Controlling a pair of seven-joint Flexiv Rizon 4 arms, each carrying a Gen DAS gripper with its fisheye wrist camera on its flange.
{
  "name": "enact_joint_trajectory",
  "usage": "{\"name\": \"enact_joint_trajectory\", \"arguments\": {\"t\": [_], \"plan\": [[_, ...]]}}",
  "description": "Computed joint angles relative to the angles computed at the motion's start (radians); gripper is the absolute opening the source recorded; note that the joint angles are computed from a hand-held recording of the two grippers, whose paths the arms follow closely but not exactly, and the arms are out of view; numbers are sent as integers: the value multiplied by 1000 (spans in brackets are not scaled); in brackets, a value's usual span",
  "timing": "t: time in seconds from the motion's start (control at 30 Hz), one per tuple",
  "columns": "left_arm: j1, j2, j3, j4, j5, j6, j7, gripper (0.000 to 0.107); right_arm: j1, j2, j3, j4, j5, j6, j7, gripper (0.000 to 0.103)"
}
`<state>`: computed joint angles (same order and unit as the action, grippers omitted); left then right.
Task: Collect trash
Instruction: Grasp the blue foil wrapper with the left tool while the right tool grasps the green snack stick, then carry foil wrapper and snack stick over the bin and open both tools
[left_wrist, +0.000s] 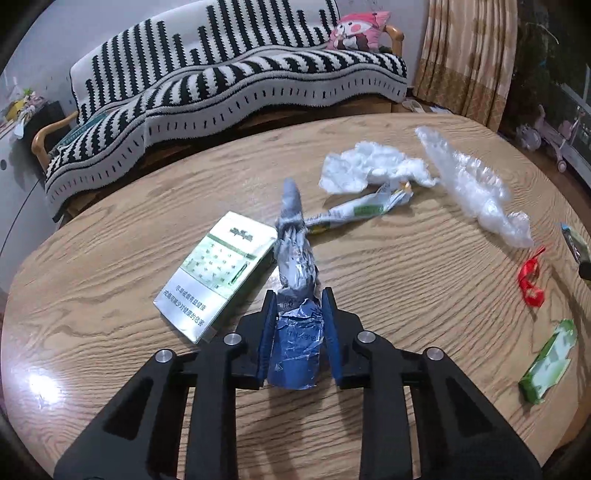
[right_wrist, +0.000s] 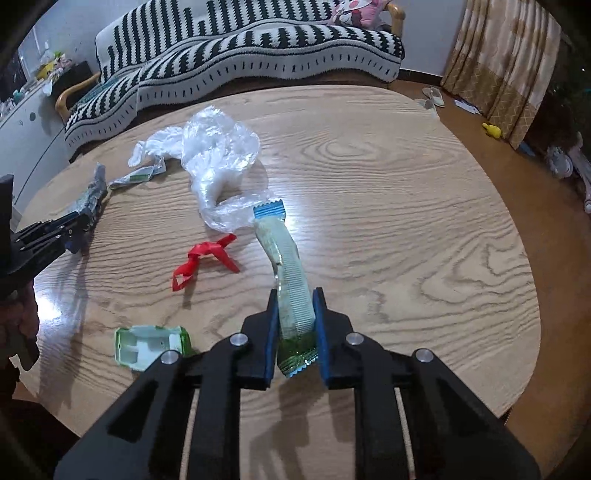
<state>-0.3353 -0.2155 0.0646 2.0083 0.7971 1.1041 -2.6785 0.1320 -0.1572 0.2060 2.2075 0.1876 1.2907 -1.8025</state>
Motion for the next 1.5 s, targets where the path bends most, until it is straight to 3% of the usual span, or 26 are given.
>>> {"name": "enact_joint_trajectory", "arguments": {"t": [0.17, 0.37, 0.6, 0.77, 0.93, 1.13, 1.27, 1.5], "plan": [[-26, 40, -24, -26, 9, -15, -47, 23, -53, 62, -8, 3, 113, -27, -85, 18], [-76, 45, -79, -113, 42, -33, -101, 23, -117, 118, -88, -3, 233, -79, -192, 18], [-200, -75, -130, -316, 87, -17, -114, 23, -221, 128, -191, -32, 338, -148, -294, 18], [-274, -249, -170, -494, 22, 33, 5, 23, -304, 114, -239, -53, 366, -180, -344, 18], [-308, -473, -269, -704, -121, 61, 230, 23, -391, 70, -270, -86, 391, -213, -383, 18], [-368, -716, -320, -966, -277, -46, 461, 23, -482, -31, -279, -142, 364, -274, -373, 18], [-410, -820, -300, -1101, -350, -106, 541, 23, -528, -80, -260, -172, 347, -307, -372, 18], [-434, -887, -265, -1184, -468, -133, 637, 24, -578, -109, -237, -208, 348, -340, -375, 18]]}}
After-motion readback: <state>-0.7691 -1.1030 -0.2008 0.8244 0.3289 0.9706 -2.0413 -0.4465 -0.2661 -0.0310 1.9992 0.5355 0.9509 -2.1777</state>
